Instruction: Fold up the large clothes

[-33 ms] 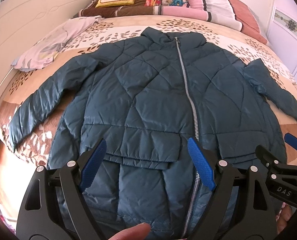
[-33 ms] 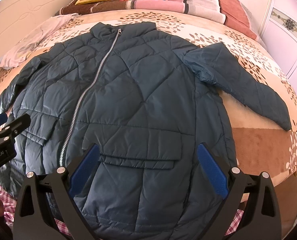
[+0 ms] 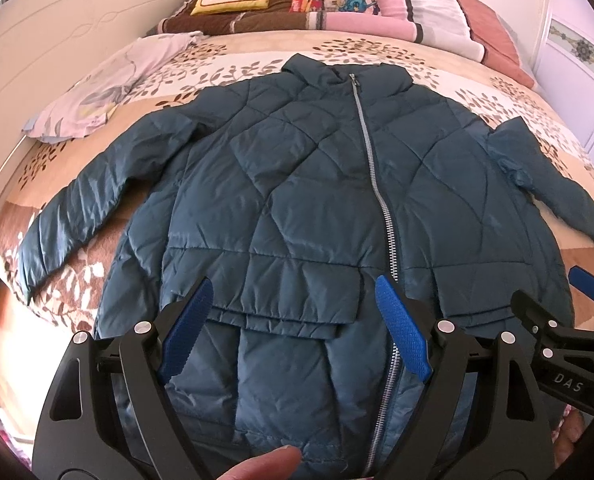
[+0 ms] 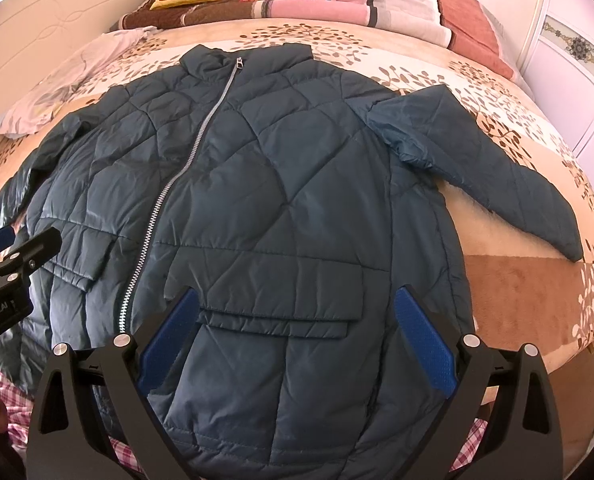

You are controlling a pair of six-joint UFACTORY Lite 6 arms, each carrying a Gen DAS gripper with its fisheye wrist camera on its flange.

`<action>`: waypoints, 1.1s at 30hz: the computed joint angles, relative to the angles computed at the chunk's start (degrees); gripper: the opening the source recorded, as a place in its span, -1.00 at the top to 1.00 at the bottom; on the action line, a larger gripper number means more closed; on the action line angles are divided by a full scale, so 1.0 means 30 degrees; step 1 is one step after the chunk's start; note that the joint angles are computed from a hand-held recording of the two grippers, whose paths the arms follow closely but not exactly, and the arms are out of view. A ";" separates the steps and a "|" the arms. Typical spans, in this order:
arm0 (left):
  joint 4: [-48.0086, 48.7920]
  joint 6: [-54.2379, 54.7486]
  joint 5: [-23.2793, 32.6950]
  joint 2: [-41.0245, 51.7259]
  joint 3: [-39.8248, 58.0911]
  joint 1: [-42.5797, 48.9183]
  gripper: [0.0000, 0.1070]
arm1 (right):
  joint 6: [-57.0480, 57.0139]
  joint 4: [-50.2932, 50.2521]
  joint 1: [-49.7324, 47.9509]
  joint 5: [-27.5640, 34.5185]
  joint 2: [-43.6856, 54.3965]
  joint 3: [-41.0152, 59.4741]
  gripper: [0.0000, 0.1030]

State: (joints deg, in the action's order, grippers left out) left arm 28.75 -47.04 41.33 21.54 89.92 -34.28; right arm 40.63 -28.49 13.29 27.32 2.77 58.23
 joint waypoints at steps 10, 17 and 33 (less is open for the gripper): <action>-0.0049 0.0011 -0.0154 -0.0214 -0.0456 0.0124 -0.55 | 0.0470 -0.0318 0.0080 -0.0270 0.0079 -0.0288 -0.84; -0.0110 0.0102 -0.0227 -0.0106 -0.0405 0.0150 -0.55 | 0.0589 -0.0276 0.0145 -0.0244 -0.0214 -0.0556 -0.84; -0.0790 0.0755 0.0391 0.0411 0.0420 0.0009 -0.55 | -0.1686 0.2341 -0.1155 -0.0199 -0.0448 -0.0437 -0.84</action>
State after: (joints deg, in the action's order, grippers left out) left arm 26.38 -44.77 42.50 22.77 91.18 -34.25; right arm 35.57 -21.46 9.82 26.73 1.42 56.92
